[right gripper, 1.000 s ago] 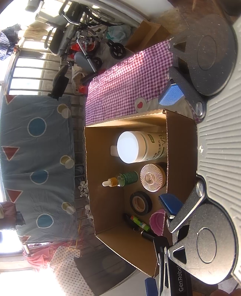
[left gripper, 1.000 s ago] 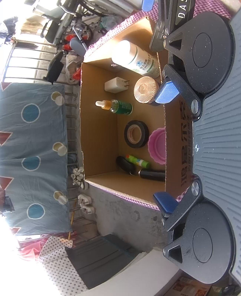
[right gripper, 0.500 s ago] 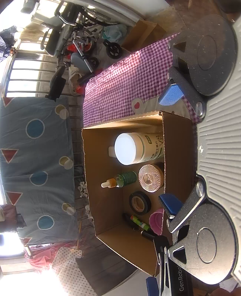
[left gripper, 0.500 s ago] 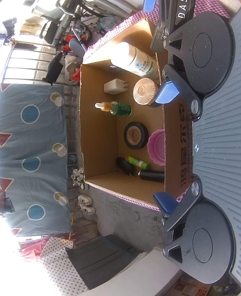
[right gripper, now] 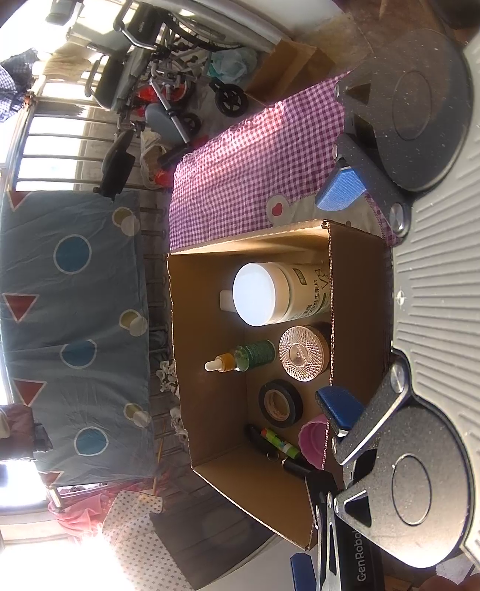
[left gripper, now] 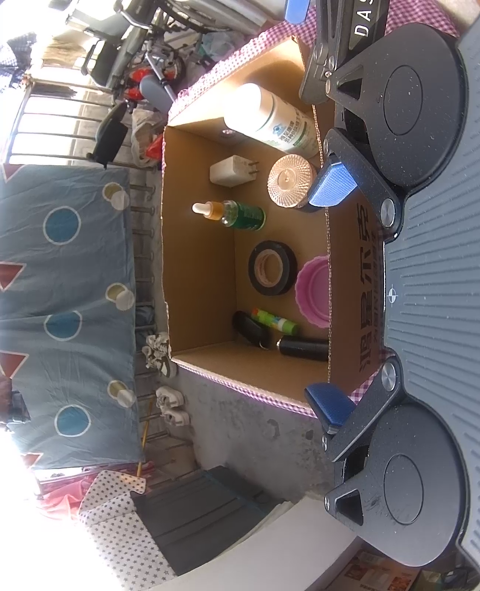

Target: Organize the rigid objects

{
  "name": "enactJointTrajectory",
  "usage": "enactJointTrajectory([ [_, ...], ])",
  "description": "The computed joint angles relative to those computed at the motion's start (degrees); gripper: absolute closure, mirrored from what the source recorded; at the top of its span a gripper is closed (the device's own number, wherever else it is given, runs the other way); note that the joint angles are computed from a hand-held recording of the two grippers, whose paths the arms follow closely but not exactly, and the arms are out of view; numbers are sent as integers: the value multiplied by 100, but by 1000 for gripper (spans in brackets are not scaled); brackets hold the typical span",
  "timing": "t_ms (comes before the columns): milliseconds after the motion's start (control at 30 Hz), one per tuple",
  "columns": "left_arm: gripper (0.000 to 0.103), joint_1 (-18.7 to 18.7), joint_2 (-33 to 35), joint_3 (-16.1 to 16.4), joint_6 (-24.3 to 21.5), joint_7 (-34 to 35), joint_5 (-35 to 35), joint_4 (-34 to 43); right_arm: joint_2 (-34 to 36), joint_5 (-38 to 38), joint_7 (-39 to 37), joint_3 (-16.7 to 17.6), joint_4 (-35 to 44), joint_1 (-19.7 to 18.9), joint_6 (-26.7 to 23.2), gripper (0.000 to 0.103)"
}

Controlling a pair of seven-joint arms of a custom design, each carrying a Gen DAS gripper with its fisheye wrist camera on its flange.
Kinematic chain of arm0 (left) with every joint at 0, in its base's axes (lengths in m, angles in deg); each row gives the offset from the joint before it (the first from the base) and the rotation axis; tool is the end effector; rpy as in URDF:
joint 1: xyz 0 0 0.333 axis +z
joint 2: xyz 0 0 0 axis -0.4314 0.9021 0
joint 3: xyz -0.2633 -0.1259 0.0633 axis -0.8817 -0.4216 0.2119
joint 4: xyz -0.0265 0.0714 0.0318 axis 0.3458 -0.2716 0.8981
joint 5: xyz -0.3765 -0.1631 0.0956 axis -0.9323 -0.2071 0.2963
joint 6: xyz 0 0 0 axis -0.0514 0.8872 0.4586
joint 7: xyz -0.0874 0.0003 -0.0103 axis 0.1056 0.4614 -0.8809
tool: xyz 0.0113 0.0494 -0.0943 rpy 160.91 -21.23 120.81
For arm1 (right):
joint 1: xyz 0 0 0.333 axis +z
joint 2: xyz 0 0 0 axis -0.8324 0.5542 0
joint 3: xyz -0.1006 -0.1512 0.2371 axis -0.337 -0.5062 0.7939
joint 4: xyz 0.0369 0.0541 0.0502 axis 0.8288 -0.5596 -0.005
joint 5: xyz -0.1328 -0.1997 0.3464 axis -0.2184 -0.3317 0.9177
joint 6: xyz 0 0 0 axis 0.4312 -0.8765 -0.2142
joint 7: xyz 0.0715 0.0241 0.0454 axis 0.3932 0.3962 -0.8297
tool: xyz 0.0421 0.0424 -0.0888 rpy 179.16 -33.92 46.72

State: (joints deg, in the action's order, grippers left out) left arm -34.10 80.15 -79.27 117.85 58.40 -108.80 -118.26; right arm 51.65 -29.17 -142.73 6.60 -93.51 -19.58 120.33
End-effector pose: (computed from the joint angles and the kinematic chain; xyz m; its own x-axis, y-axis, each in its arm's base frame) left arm 0.5562 -0.1688 0.3824 -0.4098 -0.9102 -0.0596 -0.6105 0.3222 -0.7235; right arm 0.4973 0.4334 0.3749 -0.3413 -0.9369 -0.0754 -0.6164 0.2836 -0.7346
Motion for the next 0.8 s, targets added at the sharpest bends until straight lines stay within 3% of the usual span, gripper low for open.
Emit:
enactJointTrajectory([
  [800,1,-18,-44,43,-4,-151,124,-39,30,15,-56,-13,49,14,-5,0],
])
